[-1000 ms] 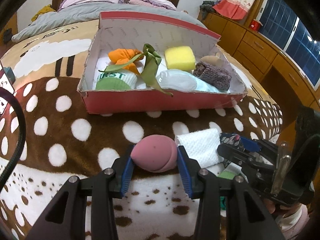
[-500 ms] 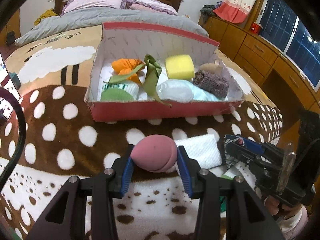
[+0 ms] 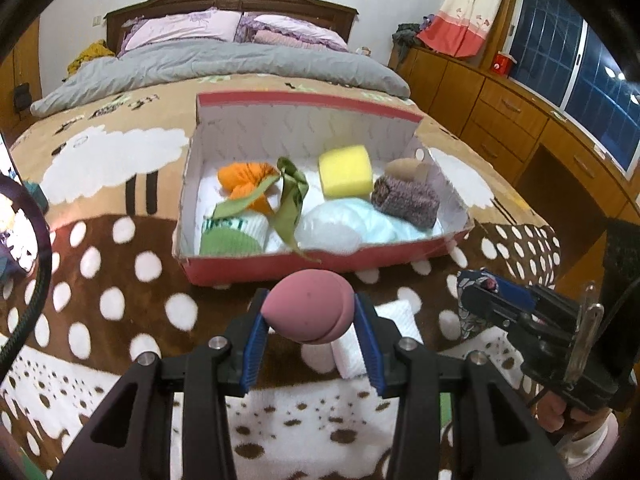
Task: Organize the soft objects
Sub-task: 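Carry the pink sponge and patterned pouch into the shoebox and release both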
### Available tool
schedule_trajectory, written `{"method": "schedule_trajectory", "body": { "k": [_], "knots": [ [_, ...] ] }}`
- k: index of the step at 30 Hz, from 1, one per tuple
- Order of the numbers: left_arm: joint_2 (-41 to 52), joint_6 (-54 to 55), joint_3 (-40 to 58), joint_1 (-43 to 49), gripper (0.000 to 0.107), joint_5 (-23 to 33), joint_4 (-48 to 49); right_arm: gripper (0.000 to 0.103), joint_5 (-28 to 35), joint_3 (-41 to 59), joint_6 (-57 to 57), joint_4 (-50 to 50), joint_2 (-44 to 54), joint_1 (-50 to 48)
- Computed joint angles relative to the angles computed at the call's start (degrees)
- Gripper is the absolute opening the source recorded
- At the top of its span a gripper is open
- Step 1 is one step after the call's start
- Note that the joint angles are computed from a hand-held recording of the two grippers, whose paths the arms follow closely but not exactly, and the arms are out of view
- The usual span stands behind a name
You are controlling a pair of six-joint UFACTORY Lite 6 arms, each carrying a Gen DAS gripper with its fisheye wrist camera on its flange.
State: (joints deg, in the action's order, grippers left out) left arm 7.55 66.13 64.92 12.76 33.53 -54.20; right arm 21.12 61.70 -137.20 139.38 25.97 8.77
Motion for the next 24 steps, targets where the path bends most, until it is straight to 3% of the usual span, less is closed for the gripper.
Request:
{"method": "schedule_trajectory", "body": {
  "k": [24],
  "knots": [
    [14.9, -13.2, 22.1, -4.4, 0.044, -3.0, 8.5, 0.034, -4.8, 11.0, 0.9, -3.0, 1.6, -0.3]
  ]
}}
